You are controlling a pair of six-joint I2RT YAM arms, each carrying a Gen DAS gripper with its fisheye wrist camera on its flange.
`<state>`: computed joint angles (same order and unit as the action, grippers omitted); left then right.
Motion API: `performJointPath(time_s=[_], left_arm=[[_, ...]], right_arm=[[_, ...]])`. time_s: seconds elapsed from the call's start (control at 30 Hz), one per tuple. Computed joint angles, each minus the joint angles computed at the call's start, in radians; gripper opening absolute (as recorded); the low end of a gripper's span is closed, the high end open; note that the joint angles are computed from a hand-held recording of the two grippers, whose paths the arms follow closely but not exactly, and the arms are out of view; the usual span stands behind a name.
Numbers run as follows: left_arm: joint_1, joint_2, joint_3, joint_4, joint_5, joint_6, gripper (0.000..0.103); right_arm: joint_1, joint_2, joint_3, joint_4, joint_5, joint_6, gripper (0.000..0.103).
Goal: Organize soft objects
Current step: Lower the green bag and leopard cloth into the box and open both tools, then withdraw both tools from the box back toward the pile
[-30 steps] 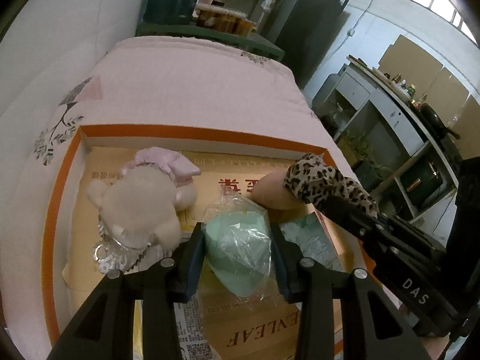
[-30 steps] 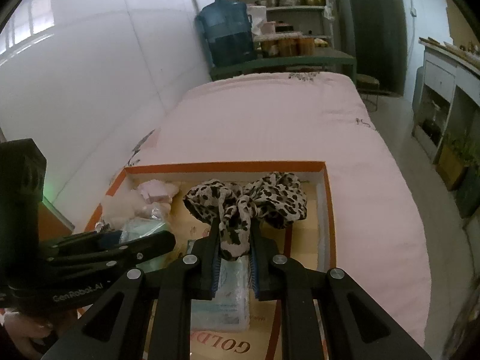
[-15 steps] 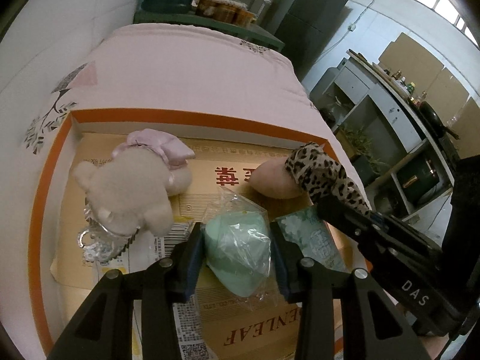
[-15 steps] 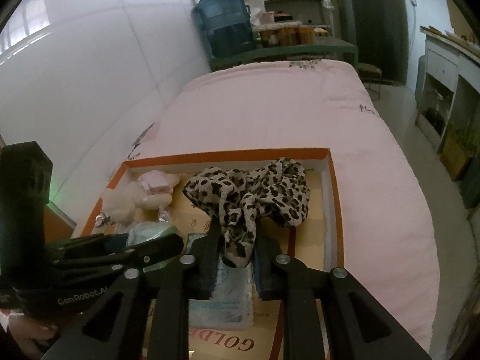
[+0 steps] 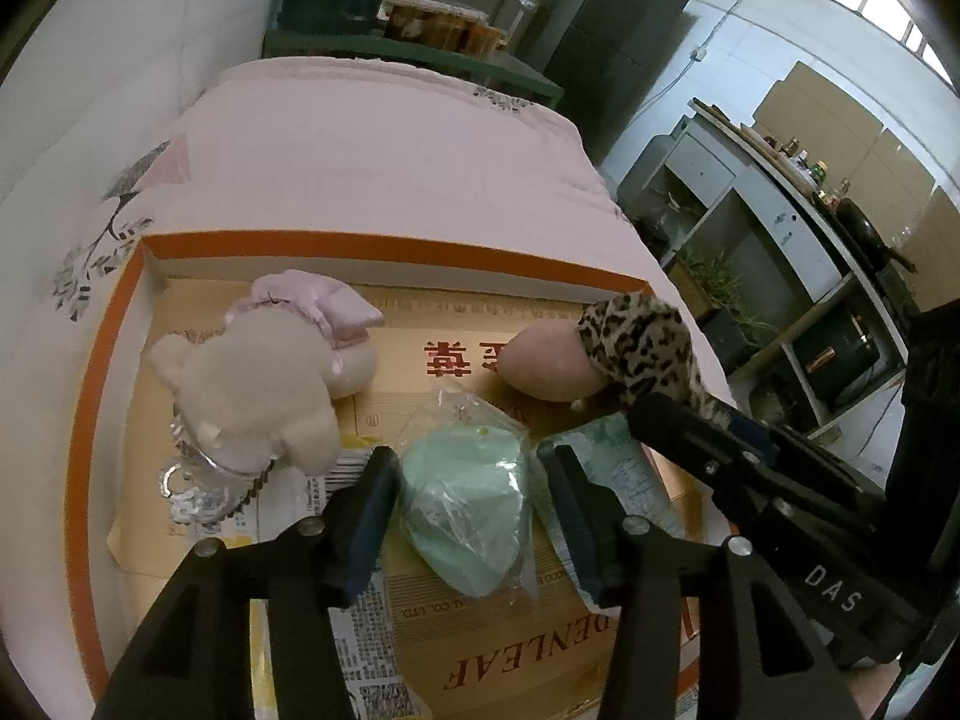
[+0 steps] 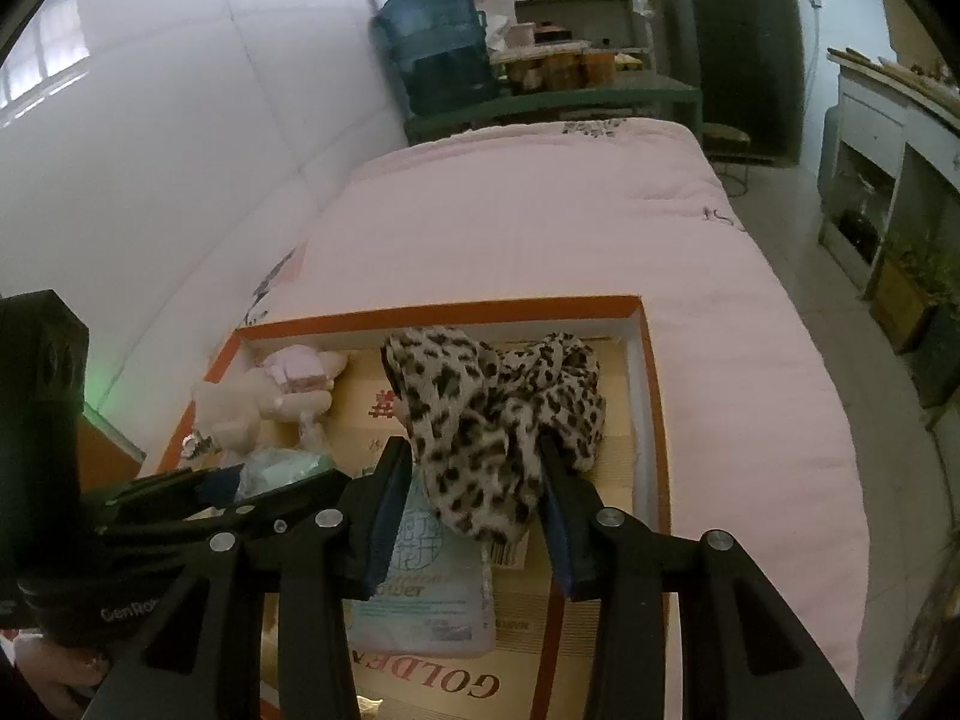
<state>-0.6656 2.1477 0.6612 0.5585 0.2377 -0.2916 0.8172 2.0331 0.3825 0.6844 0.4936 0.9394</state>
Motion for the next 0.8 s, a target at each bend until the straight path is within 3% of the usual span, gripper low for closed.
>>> performJointPath(time_s=[0.43,0.8], left_arm=[[-0.030,-0.077,-0.043,0.000,-0.042,0.007,0.061],[-0.038,-0.184,-0.114,0.025,-0.059,-0.009,0.061]], right_arm=[[0.030,-0.092,-0.090,0.060,0.080,0.047,0.050],[0.110,-0.192,-0.141,0.029,0.243,0.123,0.050]])
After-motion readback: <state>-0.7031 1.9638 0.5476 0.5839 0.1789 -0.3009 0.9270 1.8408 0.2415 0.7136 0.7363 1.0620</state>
